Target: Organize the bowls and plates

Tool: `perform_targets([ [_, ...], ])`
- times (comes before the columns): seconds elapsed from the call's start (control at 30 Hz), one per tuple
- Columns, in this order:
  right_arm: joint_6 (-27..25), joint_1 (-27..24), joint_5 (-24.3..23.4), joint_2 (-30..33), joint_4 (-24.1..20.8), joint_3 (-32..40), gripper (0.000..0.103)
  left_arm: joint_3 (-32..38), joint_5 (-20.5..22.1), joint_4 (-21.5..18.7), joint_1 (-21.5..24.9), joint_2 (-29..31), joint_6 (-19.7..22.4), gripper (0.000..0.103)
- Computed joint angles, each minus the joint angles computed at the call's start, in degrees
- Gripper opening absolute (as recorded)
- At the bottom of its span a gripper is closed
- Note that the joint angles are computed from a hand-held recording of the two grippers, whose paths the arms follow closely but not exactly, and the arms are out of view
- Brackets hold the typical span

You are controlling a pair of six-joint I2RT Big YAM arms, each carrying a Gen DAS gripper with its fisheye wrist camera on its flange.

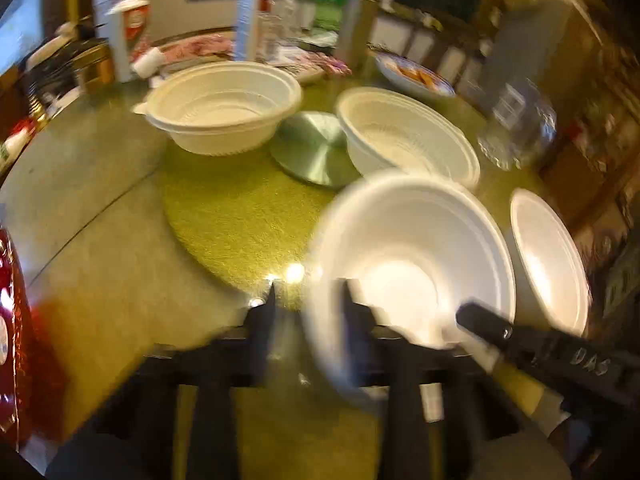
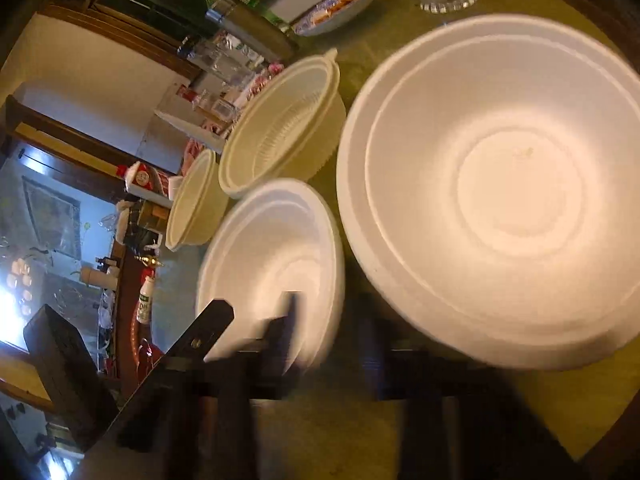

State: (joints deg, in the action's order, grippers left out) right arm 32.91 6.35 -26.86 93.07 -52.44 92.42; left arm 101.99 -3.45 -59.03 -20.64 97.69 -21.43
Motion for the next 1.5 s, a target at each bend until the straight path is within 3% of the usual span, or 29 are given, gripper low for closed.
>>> perform_targets([
  [0.1, -1.45, 1.45, 4.14, -1.43, 0.77, -1.05, 0.009, -2.69, -2.83, 2.97, -0.77, -2.23, 0.74, 0.011],
  [0.23, -1.22, 2.36, 4.71, -3.13, 4.19, -3.06, 0.008, -5.8, -3.01, 6.13, -0.15, -4.92, 0.19, 0.011],
  [0.43, -4.34, 5.41, 9.83, -4.4, 9.44, -4.7, 0.007, -9.52, -8.39, 10.79, 0.14, -7.23, -0.48, 0.011],
  [0.6, -6.03, 5.98, 10.32, -4.46, 12.51, -5.94, 0.008, -10.52, -8.07, 12.76, 0.53, -7.28, -1.19, 0.011],
  [0.9, -7.34, 6.51, 12.47, -4.66, 13.46, -6.65, 0.008, -11.61, -8.72, 13.9, 0.38, -7.7, -0.31, 0.011],
  [1.5, -7.61, 6.81, 12.4, -4.4, 13.21, -6.29, 0.008, -11.88, -8.97, 14.13, 0.37, -7.78, -0.31, 0.011],
])
